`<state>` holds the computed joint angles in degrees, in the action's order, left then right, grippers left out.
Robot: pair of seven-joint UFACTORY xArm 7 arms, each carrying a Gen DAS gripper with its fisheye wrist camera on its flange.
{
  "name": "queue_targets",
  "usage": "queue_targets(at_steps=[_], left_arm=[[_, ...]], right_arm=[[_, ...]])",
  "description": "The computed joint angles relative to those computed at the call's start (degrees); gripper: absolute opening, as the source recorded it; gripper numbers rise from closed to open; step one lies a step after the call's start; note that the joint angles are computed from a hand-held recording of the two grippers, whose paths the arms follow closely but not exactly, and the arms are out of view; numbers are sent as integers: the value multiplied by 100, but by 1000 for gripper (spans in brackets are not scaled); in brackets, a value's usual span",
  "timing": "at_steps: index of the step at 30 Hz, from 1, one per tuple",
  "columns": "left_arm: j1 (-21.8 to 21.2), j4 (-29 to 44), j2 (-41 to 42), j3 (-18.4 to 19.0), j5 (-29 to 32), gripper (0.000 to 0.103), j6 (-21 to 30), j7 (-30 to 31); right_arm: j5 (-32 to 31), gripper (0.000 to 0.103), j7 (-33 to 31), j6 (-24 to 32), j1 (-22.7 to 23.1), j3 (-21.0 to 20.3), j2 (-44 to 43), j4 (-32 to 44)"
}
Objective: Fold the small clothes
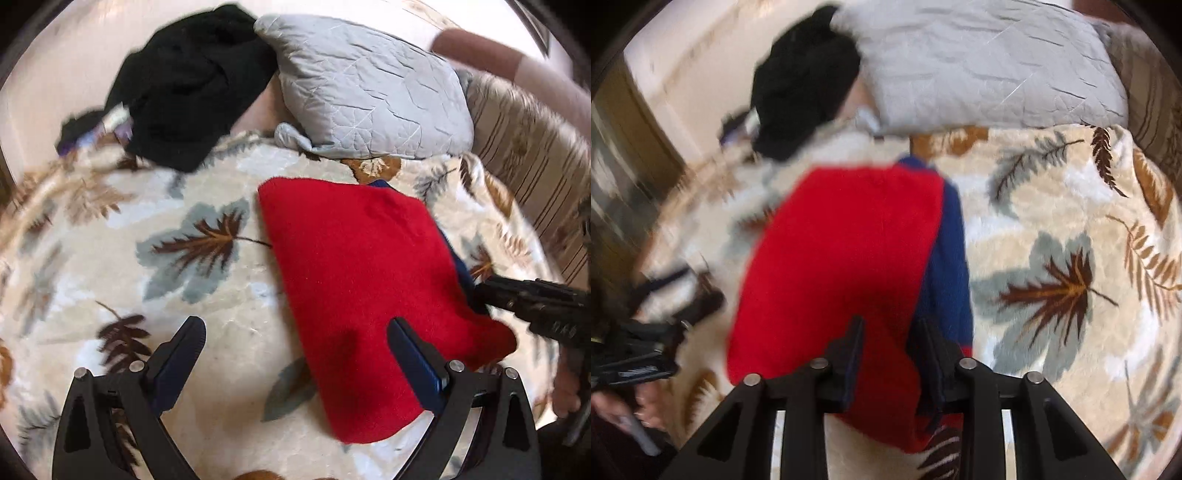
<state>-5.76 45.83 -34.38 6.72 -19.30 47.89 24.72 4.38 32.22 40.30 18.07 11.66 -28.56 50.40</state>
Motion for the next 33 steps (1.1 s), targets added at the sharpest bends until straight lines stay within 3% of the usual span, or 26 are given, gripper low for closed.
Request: queue_targets(at_steps=[1, 4, 10, 15, 25, 28, 30, 33], left_arm=[[-71, 112, 127, 143, -176, 98, 197, 8], [-128, 338, 417, 333, -582, 98, 615, 61], [-86, 527, 726, 390, -1247, 98, 1212, 406], [54, 637, 951, 322, -1586, 98, 1440, 489], [220, 717, 1265, 241, -2132, 98, 1733, 628], [259, 735, 1326, 223, -2300, 89, 1807, 689], [297, 723, 1345, 192, -2382, 82, 1765, 670], [338, 688, 1331, 136, -2418, 71, 1647, 649]], right_arm=[[152, 82, 27, -278, 8, -115, -108, -157], [986, 83, -353, -949, 360, -714, -229, -518], [2734, 83, -1288, -1205, 898, -1536, 121, -759], [3933, 83, -2223, -1196, 1063, -1884, 421, -751], [5473, 83, -3753, -888, 962, -1835, 1055, -366], [5622, 83, -4001, -893, 845, -1628, 1210, -227], [5733, 73, -4110, -995, 759, -1459, 1294, -182], [5311, 57, -3797, -1121, 501, -1085, 1388, -126]])
